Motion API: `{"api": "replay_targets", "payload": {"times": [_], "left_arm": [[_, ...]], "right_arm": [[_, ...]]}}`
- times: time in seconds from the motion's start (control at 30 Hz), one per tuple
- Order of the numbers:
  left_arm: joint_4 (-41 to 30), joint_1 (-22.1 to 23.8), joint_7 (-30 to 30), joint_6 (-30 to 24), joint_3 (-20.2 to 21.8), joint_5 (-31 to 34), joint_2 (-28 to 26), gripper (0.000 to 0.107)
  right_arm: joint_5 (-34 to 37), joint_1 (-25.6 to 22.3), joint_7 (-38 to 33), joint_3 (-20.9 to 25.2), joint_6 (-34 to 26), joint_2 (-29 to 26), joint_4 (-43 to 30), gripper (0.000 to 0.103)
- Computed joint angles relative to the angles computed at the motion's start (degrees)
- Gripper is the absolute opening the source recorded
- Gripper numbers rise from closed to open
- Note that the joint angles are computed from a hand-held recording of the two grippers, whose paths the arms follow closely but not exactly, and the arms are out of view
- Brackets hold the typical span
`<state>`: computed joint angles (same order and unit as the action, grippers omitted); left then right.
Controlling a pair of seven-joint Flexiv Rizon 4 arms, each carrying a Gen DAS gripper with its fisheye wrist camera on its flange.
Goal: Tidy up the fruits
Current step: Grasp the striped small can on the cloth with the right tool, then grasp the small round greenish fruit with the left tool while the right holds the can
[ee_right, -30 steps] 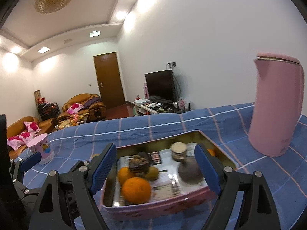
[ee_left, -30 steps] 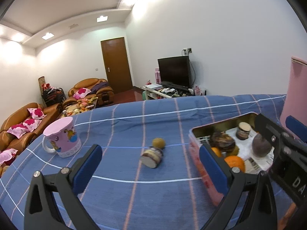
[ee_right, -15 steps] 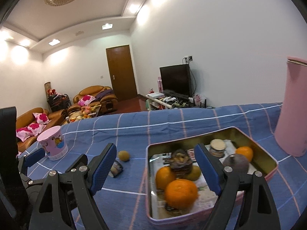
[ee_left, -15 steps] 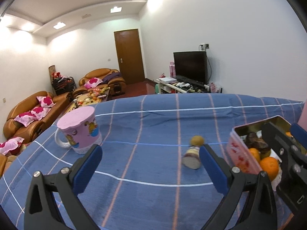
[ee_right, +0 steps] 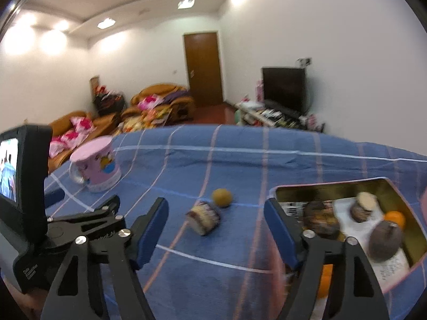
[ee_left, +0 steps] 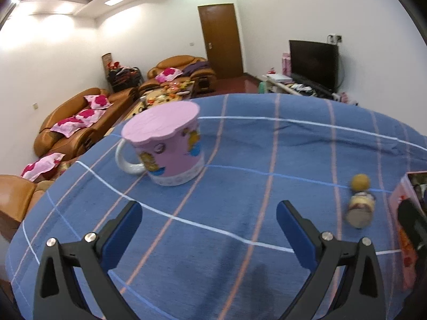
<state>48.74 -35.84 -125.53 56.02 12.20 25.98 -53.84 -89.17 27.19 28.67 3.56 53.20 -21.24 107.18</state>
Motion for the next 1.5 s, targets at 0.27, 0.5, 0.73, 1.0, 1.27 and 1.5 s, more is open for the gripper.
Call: {"api": "replay_targets", "payload": {"times": [0.27,0.5,0.73,1.0,1.27,1.5], "left_arm": [[-2.19,0.5,-0.07,-3.8,-0.01,-0.07,-0.97,0.102],[-3.26,0.67,0.89,-4.84,-0.54,-0.09,-1.51,0.102],[-3.27,0.65,1.41,-4.34,-0.68,0.0,-1.59,0.102],[-2.39,0.88,2.65,-2.34,-1.29,-0.42,-1.39,0.102],[1.94,3.27,12.12,7.88,-6.24,-5.64,-0.66,0.102],[2.89,6.91,26.73,9.9,-15.37,-16.7,-2.3,0.101]], "right_arm": [[15.78,0.81,-16.01,-0.84,4.42,-6.12,-6.34,0.068],[31.11,2.76,-29.26,-1.54,2.49,-9.22,-10.32,0.059],[36.84,4.5,-33.31,-3.76,4.55,-9.39,-10.28,0.046],[21.55,7.91,-17.89,-9.94,8.86,-4.71,-4.33,0.046],[0.33,9.51,2.94,-8.62,-4.82,3.01,2.56,0.046],[-0.67,7.01,3.89,-2.72,-10.3,4.88,4.69,0.046]]}}
